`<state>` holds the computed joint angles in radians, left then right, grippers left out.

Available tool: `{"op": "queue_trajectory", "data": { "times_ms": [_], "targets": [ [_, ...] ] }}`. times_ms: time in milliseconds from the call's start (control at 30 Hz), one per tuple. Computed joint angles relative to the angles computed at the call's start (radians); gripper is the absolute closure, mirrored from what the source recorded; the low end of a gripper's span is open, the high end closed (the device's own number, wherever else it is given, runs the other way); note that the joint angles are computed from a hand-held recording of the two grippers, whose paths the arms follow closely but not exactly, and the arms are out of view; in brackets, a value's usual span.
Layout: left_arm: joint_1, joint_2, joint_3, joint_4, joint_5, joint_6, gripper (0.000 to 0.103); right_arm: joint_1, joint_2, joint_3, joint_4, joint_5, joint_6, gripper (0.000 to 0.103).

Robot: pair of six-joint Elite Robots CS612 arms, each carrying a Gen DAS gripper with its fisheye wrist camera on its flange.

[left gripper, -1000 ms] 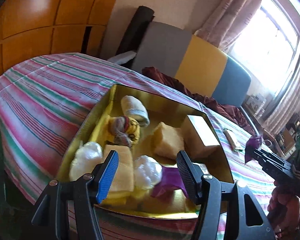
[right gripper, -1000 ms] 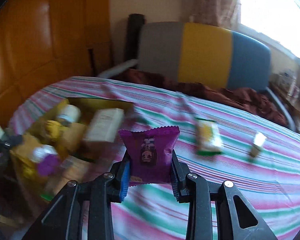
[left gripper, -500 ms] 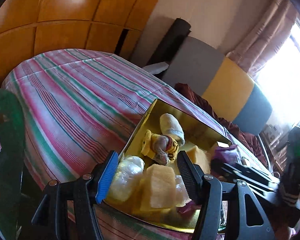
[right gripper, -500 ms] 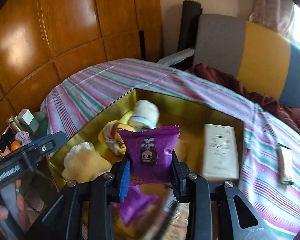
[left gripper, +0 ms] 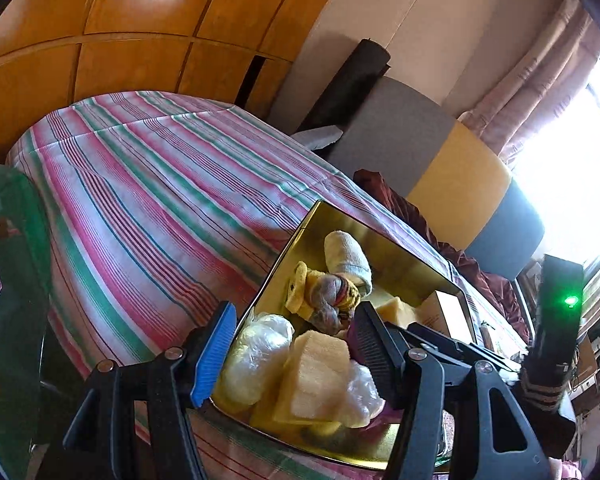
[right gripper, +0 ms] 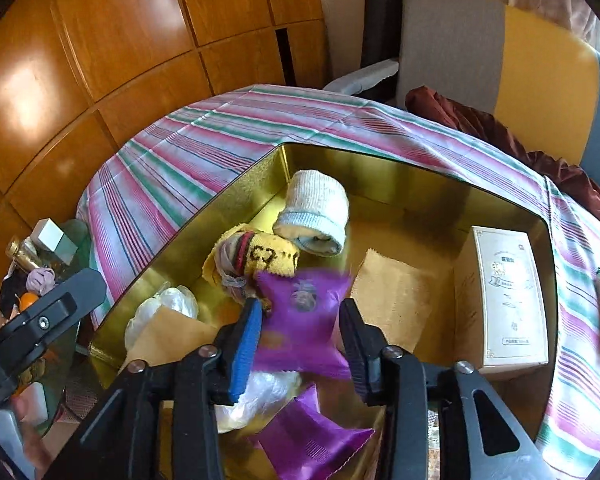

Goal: Organize objects
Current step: 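Carry the purple packet into the gold tray and open the right tool, then move the right tool to the small green-and-white box and grasp it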

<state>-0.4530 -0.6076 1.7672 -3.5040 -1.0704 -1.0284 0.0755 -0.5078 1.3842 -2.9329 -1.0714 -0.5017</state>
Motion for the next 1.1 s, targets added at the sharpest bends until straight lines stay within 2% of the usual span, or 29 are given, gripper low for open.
{"op": "queue_trajectory", "data": {
  "times_ms": [300,600,767,933,1100],
  "targets": [
    [-0.002,0.002,-0.002,0.006,-0.008,-0.001,0.041,-0.013,-0.018,0.037,-0.063,0.014,-0.007,0.058],
    [-0.005,0.003,-0.007,0.022,-0.012,0.016,0.041,-0.012,-0.031,0.068,-0.113,-0.039,-0.013,0.058],
    [-0.007,0.007,-0.014,0.023,-0.025,0.039,0.041,-0.027,-0.040,0.082,-0.138,-0.053,-0.008,0.058],
    [-0.014,0.012,-0.024,0.011,-0.028,0.090,0.041,-0.048,-0.046,0.092,-0.170,-0.069,0.009,0.057],
    [-0.029,0.016,-0.038,-0.010,-0.036,0.176,0.041,-0.077,-0.054,0.103,-0.208,-0.070,0.050,0.055]
  ]
}}
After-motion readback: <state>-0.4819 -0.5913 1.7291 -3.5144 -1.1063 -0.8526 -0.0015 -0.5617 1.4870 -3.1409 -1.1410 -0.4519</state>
